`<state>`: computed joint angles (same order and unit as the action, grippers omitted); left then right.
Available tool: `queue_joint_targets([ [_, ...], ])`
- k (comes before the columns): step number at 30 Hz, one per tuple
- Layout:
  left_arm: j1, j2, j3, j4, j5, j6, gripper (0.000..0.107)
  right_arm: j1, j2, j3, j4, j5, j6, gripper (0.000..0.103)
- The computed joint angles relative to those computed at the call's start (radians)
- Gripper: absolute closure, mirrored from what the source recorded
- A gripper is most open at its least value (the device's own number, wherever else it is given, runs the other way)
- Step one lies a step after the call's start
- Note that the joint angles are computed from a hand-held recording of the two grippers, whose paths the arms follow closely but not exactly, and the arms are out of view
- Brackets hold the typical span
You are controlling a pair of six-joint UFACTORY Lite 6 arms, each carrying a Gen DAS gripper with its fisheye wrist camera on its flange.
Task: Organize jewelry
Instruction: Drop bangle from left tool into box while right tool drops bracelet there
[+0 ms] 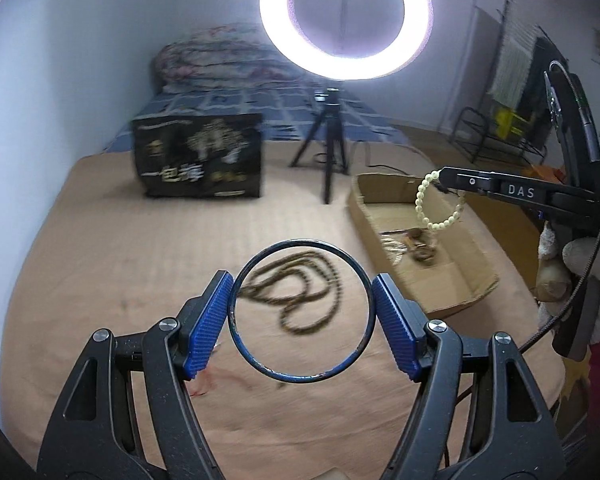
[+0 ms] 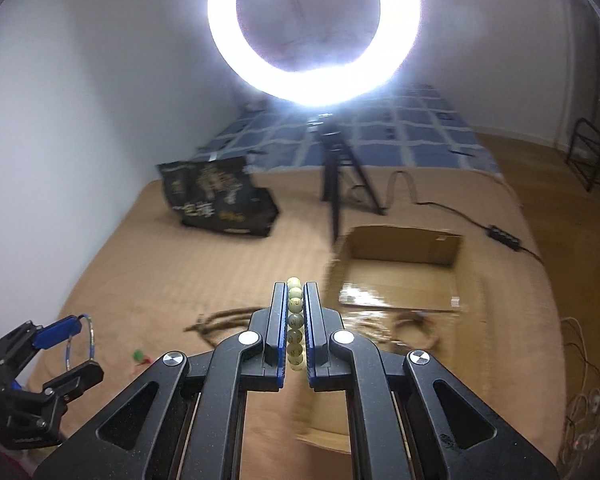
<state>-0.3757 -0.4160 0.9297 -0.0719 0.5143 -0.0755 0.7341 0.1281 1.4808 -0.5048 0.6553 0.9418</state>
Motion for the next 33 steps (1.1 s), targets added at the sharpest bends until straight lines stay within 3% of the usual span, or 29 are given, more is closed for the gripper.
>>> queue_joint_targets([
  [14, -0.252, 0.347, 0.218, 0.175, -0.118, -0.279, 0.034, -0.198, -0.194, -0.264, 0.048, -0.030, -0.084, 0.097],
  [21, -0.274, 0.499, 0.300, 0.071, -0.151, -0.195, 0.034, -0.278, -0.242, -0.346, 0.126, -0.059, -0.173, 0.097],
  [33, -0.279, 0.635, 0.390, -0.265, -0.165, 0.057, 0.032, -0.310, -0.250, -0.371, 0.168, -0.092, -0.208, 0.097],
])
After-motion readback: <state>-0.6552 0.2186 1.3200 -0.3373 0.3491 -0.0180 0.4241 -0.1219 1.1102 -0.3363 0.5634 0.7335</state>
